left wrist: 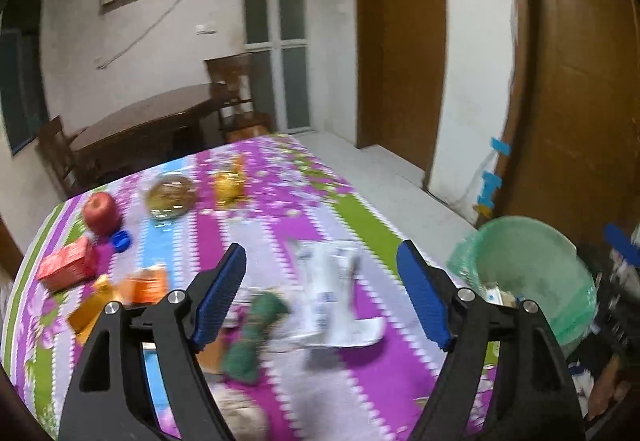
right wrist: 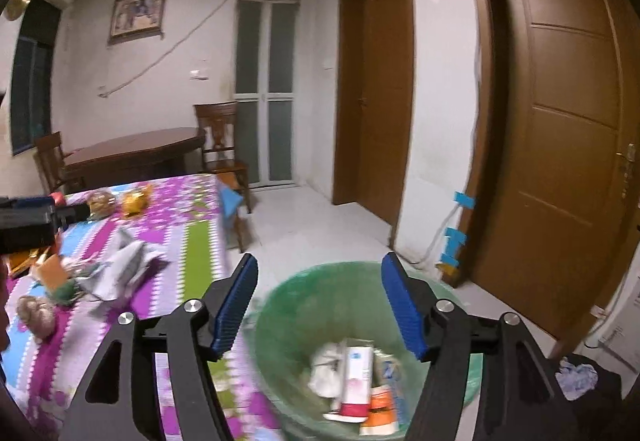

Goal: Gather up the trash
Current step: 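Move both grippers back over the table, then grasp the orange wrapper with the right gripper while the left grasps the gold packet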

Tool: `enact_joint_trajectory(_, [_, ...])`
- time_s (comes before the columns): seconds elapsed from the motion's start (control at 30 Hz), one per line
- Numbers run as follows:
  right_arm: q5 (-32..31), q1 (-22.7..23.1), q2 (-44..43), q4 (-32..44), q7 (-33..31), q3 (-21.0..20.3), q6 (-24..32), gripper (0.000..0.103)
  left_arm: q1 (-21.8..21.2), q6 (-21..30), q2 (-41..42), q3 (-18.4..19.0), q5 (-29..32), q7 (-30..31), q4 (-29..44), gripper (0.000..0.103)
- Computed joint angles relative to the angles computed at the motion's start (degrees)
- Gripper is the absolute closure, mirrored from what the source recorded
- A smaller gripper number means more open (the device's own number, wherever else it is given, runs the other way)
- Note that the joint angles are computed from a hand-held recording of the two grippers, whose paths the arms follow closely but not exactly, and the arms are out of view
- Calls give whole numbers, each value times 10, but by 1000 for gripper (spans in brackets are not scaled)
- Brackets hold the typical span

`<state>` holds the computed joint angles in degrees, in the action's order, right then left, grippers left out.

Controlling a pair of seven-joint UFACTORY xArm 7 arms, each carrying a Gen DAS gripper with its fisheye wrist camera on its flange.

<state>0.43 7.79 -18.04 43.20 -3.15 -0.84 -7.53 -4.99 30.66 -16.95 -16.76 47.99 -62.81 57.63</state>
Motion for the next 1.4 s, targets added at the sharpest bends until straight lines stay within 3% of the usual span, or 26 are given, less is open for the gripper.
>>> enact_joint_trajectory(0.27, [18, 83, -7, -11, -5, 0, 41, 32, 42, 21, -60, 52, -78, 59, -40, 27])
enact_joint_trajectory(0.57, [100, 242, 0, -3, -110, -74, 89, 29, 117, 19, -132, 108, -157, 158, -110, 30])
enact_joint_trajectory(0.63, [138, 290, 16, 22, -155, -101, 110, 29, 116, 15, -138, 136, -178, 229, -125, 30])
enact_joint_trajectory(0.77, [285, 409, 61, 114, -292, -174, 198, 29, 83, -20, -134, 212, -233, 420, -155, 30])
enact_joint_trajectory(0.83, [348, 428, 96, 171, -339, -185, 252, 28, 55, -27, -136, 255, -276, 517, -168, 30])
enact_joint_trajectory(0.9, [392, 428, 139, 233, -360, -181, 302, 25, 40, -40, -134, 283, -295, 605, -180, 30])
enact_joint_trajectory(1.07, [448, 403, 238, 370, -396, -143, 399, 20, 25, -50, -120, 308, -346, 735, -195, 28])
enact_joint_trajectory(1.17, [402, 391, 303, 448, -357, -123, 424, 21, 0, -54, -110, 327, -393, 817, -195, 25])
enact_joint_trajectory(1.27, [347, 382, 369, 530, -318, -109, 459, 21, -1, -53, -90, 323, -421, 867, -189, 24])
enact_joint_trajectory(1.33, [316, 374, 406, 577, -292, -101, 489, 26, -2, -48, -82, 325, -452, 893, -180, 24])
enact_joint_trajectory(1.4, [303, 364, 432, 610, -275, -87, 515, 41, 1, -46, -73, 324, -481, 913, -173, 25])
